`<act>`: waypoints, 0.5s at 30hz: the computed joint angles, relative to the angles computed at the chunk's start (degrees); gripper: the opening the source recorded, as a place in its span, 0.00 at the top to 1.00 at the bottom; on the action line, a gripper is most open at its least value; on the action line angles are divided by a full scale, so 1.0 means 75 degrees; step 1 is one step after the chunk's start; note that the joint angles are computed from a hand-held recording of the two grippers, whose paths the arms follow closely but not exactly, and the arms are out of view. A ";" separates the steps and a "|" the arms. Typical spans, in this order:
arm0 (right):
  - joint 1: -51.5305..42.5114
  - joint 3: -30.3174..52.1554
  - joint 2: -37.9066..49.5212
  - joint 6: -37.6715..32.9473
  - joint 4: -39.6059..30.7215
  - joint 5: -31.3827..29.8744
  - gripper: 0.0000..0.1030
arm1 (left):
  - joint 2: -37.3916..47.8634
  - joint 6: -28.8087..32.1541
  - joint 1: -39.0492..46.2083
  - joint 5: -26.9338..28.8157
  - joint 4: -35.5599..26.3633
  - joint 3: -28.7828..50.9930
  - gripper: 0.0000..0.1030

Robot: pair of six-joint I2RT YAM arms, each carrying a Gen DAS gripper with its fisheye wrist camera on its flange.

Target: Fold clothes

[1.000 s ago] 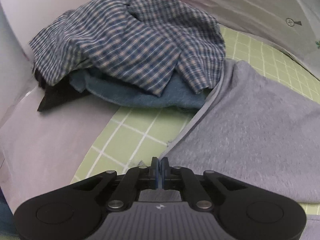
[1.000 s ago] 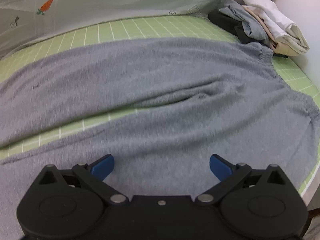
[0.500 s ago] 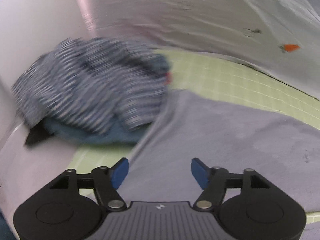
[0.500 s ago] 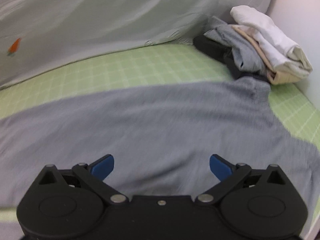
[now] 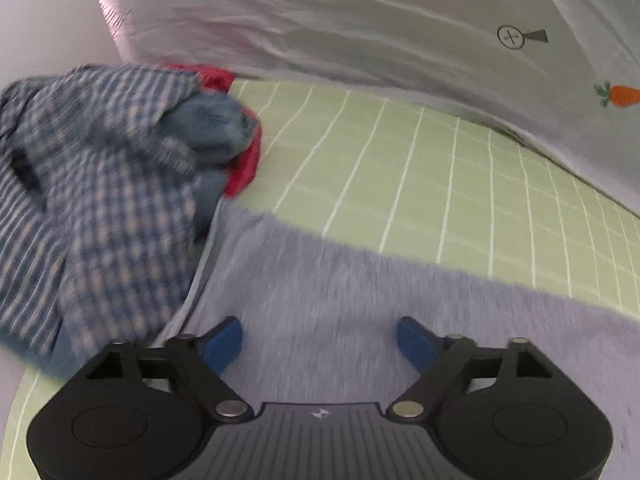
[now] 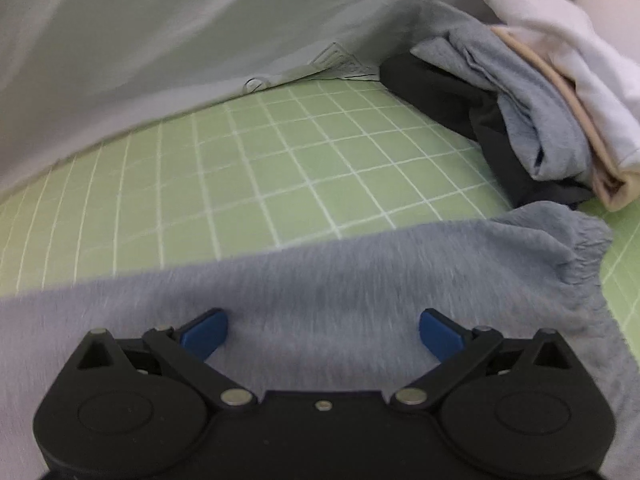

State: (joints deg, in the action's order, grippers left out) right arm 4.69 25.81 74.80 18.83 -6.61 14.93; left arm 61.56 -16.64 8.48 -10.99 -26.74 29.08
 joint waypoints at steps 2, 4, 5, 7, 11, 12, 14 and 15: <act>-0.0322 0.0093 0.0289 0.0000 0.0336 -0.0203 0.00 | 0.0512 0.0138 0.0113 0.0071 0.0546 0.0075 0.02; -0.0448 0.0125 0.0580 -0.0125 0.0764 -0.0173 0.00 | 0.0798 0.0306 0.0006 -0.0072 0.0867 0.0134 0.00; -0.0495 0.0153 0.0685 -0.0179 0.0903 -0.0180 0.00 | 0.0872 0.0402 -0.0063 -0.0142 0.0933 0.0171 0.00; -0.0462 0.0355 0.0865 -0.0051 0.0801 -0.0087 0.00 | 0.0753 0.0558 -0.0069 -0.0030 0.0880 0.0210 0.01; -0.0054 0.0564 0.0885 0.0312 0.0363 0.0448 0.00 | -0.0740 0.0379 0.0243 0.0241 0.0589 -0.0160 0.06; 0.0125 0.0550 0.0805 0.0322 0.0243 0.0582 0.00 | -0.1131 0.0337 0.0422 0.0285 0.0418 -0.0219 0.13; 0.0550 0.0483 0.0552 0.0343 -0.0043 0.0833 0.00 | -0.1720 0.0447 0.1029 0.0524 -0.0033 -0.0236 0.29; 0.0811 0.0391 0.0348 0.0355 -0.0178 0.0944 0.00 | -0.1868 0.0611 0.1382 0.0670 -0.0209 -0.0231 0.43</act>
